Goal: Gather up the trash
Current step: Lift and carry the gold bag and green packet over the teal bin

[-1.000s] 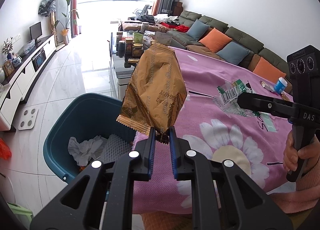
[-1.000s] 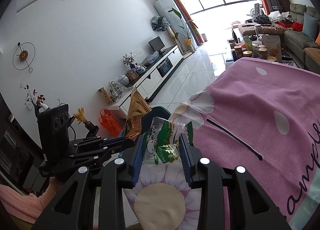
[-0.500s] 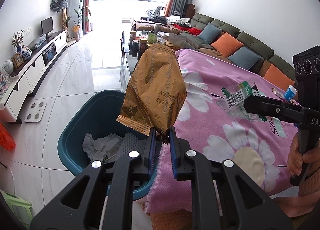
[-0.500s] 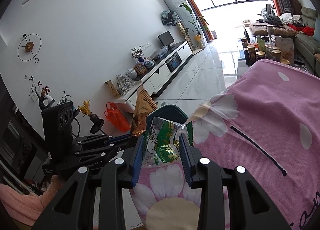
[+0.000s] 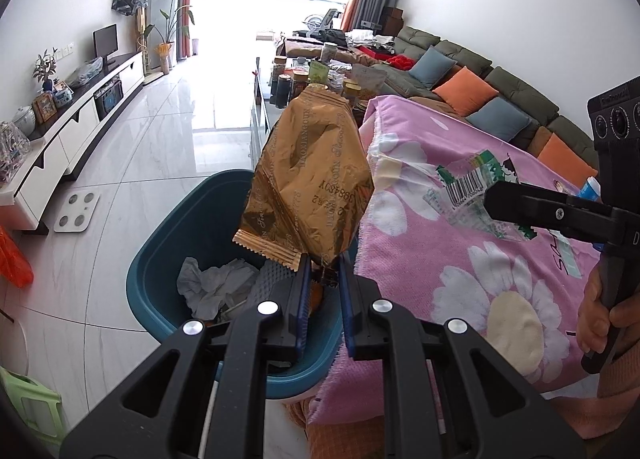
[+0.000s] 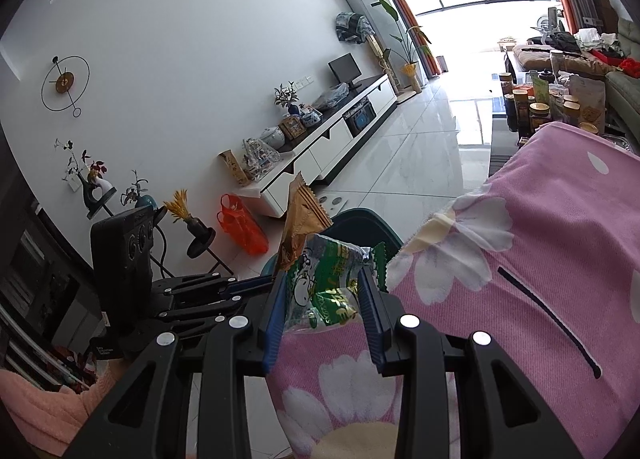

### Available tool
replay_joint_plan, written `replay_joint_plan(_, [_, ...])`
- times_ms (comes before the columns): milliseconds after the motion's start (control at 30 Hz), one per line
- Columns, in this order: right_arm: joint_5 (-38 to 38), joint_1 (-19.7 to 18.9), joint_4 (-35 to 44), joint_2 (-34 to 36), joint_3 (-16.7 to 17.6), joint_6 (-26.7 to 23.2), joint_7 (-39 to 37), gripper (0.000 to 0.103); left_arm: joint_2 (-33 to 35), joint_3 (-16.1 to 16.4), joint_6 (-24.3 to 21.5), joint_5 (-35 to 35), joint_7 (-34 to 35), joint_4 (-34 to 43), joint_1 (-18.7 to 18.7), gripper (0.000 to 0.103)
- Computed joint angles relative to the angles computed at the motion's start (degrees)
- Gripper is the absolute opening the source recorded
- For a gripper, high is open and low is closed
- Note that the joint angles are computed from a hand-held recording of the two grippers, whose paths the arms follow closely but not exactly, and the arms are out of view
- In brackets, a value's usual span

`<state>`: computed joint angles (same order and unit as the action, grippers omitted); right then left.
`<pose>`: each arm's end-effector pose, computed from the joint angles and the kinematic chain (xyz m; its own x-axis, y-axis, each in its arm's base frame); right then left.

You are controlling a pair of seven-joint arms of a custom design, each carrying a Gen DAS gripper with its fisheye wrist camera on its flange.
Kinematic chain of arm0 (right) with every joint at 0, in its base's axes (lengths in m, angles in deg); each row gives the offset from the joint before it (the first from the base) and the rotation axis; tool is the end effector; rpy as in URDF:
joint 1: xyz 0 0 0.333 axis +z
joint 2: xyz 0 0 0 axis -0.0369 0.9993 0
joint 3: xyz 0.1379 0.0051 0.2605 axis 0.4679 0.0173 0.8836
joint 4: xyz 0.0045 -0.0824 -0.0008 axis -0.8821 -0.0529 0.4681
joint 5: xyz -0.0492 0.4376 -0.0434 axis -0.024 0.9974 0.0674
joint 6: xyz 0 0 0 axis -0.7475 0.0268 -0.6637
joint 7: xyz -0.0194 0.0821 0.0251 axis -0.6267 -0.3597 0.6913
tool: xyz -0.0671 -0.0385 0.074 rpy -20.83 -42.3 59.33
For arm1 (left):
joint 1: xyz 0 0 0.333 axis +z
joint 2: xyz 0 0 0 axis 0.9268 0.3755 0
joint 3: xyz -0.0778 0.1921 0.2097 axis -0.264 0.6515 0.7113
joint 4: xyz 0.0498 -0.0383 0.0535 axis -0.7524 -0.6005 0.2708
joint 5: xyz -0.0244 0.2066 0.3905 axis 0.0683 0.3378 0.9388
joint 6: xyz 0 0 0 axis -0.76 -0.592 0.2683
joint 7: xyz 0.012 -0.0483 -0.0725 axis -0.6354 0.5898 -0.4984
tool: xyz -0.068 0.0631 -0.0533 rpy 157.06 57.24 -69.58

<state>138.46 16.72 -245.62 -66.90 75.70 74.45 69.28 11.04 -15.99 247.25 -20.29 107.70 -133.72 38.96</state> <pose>0.4167 0.0389 0.3923 0.4882 -0.7406 -0.4616 -0.6983 -0.0142 -0.7157 0.4051 -0.1405 0.3912 -0.3298 -0.9282 0.1725 -0.7037 0.1198 -0.7003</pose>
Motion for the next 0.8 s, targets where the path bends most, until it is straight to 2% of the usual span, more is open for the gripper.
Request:
replay_joint_plan(433, [0.7,0.7,2.5,3.7,1.3,-0.3,-0.4,0.033,1.0,-1.7,0.1,0.9,-2.3,0.2,2.1,0.014])
replay_joint_plan(700, [1.5,1.0,4.8,7.1,2.9,0.0,-0.2,0.033,2.7,-3.3,-0.1,2.0,-4.5,0.7,4.0,0.014])
replay_joint_plan(800, [1.7,1.2,5.7,8.6,3.8,0.3,0.2,0.033,3.8,-2.9,-0.1,2.0,-4.8,1.0,4.1,0.014])
